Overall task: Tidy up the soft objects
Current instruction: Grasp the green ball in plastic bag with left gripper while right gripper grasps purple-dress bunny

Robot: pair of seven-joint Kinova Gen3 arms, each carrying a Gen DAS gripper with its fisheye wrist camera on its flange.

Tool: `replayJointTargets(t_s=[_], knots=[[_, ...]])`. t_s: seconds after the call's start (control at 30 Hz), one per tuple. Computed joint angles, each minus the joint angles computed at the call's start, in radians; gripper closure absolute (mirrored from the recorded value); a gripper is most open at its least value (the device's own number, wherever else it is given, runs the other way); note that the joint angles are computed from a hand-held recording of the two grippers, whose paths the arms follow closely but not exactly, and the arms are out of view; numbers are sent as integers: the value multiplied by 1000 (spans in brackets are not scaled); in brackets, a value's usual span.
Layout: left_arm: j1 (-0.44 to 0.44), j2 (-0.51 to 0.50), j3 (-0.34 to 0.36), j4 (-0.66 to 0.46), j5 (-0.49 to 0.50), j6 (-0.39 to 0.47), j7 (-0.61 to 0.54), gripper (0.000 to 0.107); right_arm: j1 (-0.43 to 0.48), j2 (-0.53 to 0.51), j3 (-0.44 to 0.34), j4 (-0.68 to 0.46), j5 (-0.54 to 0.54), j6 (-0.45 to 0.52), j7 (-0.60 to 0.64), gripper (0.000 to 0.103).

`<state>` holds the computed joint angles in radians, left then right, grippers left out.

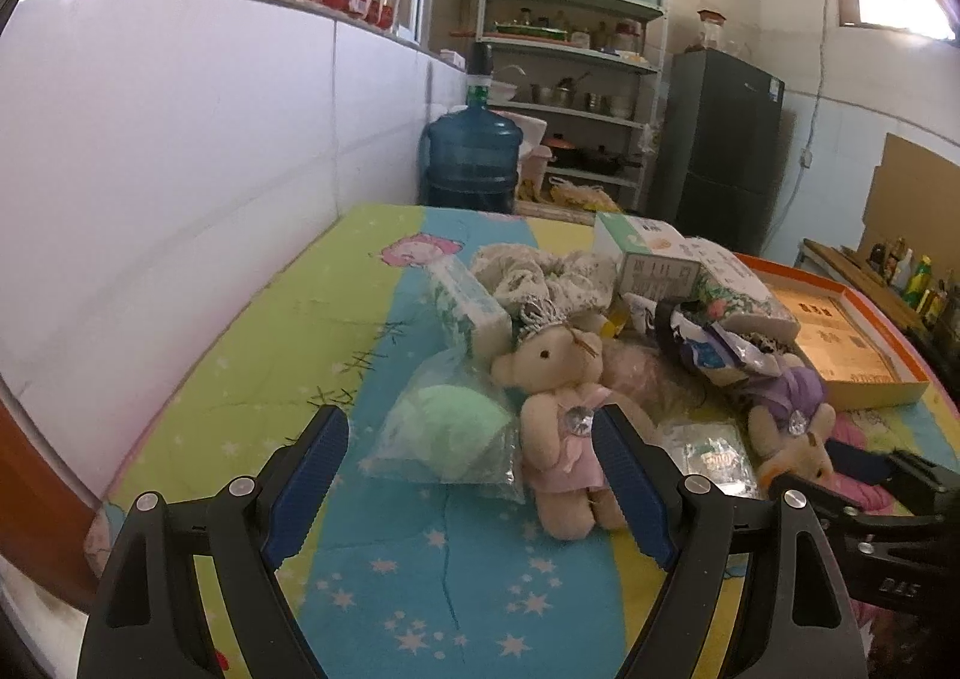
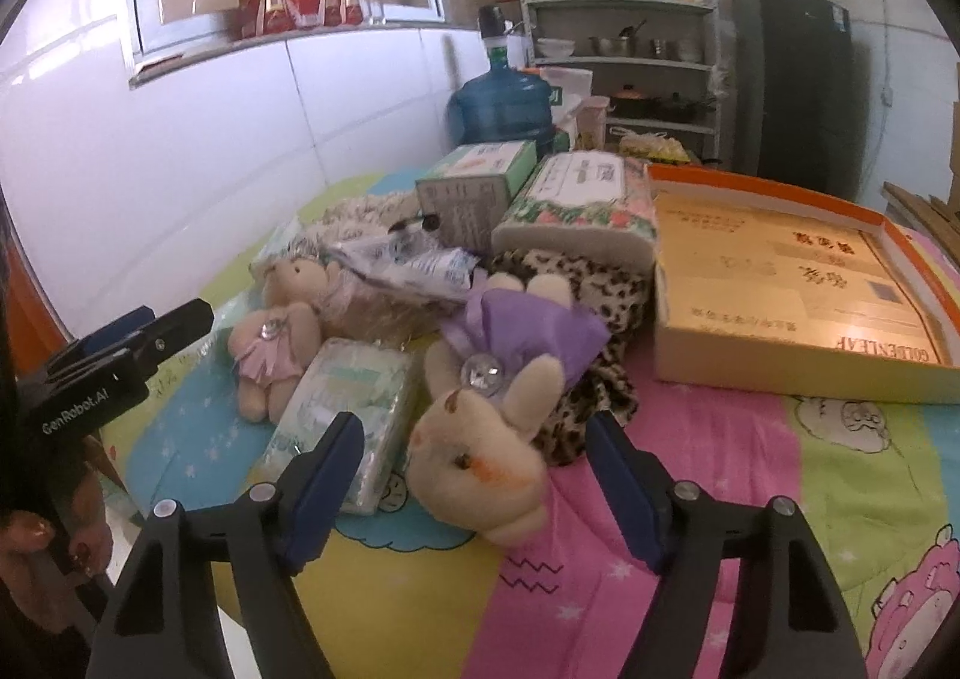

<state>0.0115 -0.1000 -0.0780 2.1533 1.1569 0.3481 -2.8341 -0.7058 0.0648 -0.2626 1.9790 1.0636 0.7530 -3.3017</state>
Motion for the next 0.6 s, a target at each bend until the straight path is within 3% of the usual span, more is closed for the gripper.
replayJointTargets(t_s=[0.17,0.47,0.6], knots=[[-16,24,-3,-11,31,26,-26,23,23,-2,13,10,-54,-58,35,57],[-104,113,17,-85,-10,110,6,23,50,-33,5,51,-23,-125,0,59],[-119,155,54,-117,-40,106,35,23,58,-33,3,49,-25,-136,3,59]])
